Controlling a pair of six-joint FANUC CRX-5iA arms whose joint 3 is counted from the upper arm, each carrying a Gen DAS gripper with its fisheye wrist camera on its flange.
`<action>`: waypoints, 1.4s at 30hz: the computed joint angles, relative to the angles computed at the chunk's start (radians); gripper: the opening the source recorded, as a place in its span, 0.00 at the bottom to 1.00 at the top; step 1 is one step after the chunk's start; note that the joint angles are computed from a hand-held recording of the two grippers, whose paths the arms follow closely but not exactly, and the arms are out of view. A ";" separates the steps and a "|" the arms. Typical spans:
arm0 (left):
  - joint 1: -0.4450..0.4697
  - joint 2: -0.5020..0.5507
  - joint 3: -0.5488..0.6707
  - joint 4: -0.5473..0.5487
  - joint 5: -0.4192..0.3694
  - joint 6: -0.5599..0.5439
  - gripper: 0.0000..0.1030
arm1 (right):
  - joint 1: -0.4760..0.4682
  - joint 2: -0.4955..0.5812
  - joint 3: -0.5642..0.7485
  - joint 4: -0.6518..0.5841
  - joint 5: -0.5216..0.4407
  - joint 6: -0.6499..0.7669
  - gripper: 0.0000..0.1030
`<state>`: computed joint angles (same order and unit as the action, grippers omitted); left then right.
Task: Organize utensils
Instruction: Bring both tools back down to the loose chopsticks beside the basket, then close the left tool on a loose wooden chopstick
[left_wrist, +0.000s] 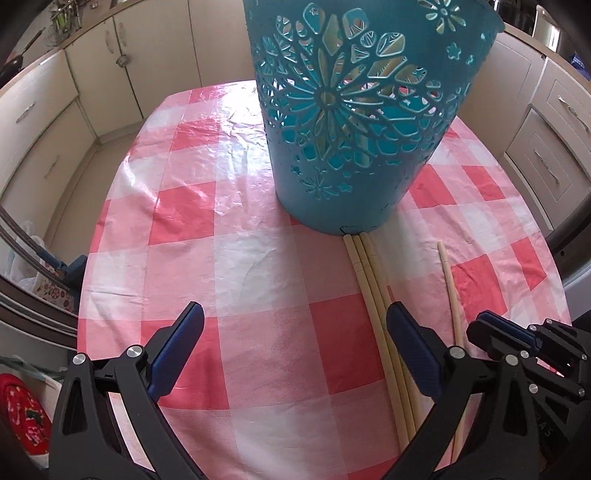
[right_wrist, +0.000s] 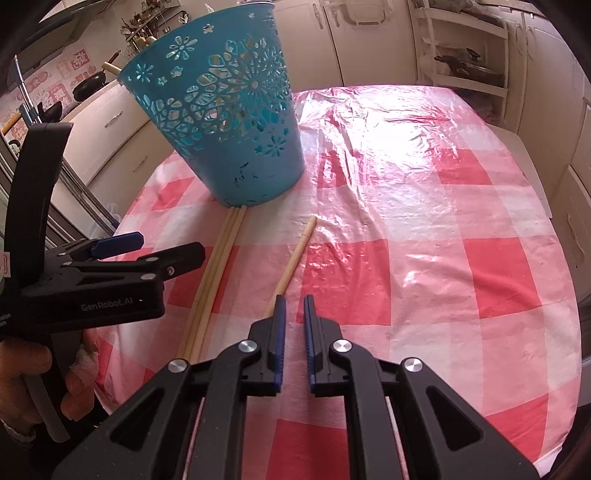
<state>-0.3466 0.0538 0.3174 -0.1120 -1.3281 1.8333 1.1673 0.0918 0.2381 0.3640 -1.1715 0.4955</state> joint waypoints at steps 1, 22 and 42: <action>-0.006 0.006 0.008 -0.011 -0.007 0.003 0.92 | -0.002 -0.001 -0.001 -0.001 0.002 0.000 0.10; -0.019 0.049 0.055 -0.041 -0.054 0.027 0.86 | -0.003 0.032 0.022 0.034 -0.003 0.014 0.26; 0.033 0.014 -0.007 0.059 0.032 -0.125 0.16 | -0.044 0.090 0.120 -0.019 -0.087 0.176 0.17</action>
<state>-0.3135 0.0681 0.3107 -0.0532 -1.2966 1.7082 1.1234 0.1820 0.3582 0.3451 -1.2583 0.6713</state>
